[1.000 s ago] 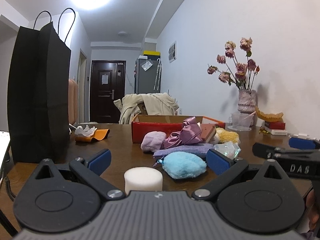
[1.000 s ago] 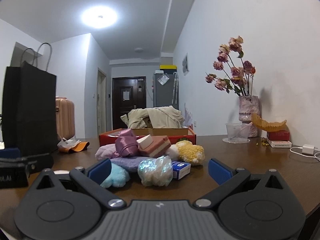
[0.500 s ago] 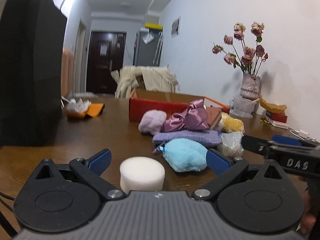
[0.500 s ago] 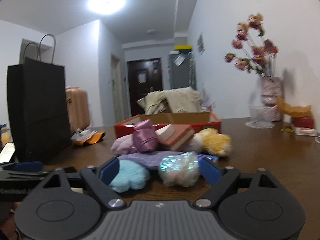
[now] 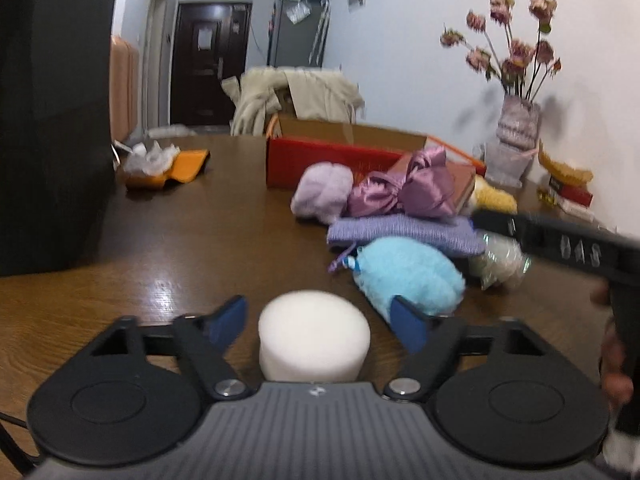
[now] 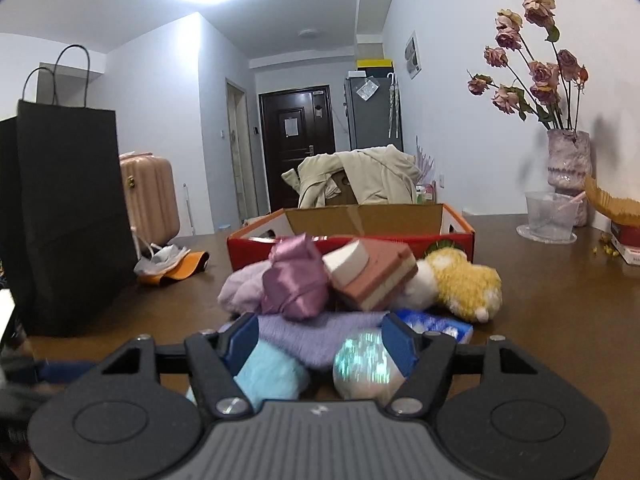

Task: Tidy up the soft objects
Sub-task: 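Grasp the white foam cylinder with the left tool while the right tool grasps a small white piece, then carry both held items into the cardboard box and open both tools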

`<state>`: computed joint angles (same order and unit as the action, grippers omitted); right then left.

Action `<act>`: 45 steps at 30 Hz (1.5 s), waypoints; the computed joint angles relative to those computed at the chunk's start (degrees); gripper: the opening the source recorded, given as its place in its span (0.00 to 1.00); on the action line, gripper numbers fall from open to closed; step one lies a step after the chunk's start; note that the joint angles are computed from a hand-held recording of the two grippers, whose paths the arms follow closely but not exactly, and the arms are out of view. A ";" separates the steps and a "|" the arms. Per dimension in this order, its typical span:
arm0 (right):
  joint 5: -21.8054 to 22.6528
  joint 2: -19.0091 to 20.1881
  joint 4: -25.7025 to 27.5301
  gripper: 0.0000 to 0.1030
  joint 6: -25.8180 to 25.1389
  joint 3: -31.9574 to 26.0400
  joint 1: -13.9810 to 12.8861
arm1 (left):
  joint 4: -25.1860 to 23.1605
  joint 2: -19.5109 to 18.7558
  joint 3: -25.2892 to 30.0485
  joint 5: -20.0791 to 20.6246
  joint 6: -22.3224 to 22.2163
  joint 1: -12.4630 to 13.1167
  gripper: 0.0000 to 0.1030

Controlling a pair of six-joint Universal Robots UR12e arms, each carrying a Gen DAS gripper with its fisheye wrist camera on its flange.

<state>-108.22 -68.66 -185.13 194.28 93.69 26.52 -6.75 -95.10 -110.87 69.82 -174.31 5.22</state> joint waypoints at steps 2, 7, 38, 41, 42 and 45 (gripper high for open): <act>0.99 0.75 0.54 0.66 -0.49 -1.49 -0.50 | -1.44 -0.24 0.58 0.15 0.40 -0.15 0.55; 3.65 2.72 2.37 0.66 -1.78 -5.18 -1.68 | -0.51 -1.01 2.07 -0.35 -0.27 -0.10 0.53; 20.27 12.21 19.83 0.09 -2.51 -28.43 -13.65 | -16.17 -28.51 48.08 3.19 -1.29 -5.81 0.53; 21.86 17.66 29.57 0.10 -2.34 -38.15 -15.57 | -23.25 -34.09 57.43 6.97 0.66 -7.07 0.53; 21.45 19.71 33.38 0.10 -2.01 -41.73 -15.99 | -25.12 -35.81 60.13 7.97 0.98 -7.39 0.54; 17.29 25.36 43.72 0.10 -3.52 -51.78 -16.29 | -30.85 -39.60 66.05 10.34 1.42 -7.88 0.58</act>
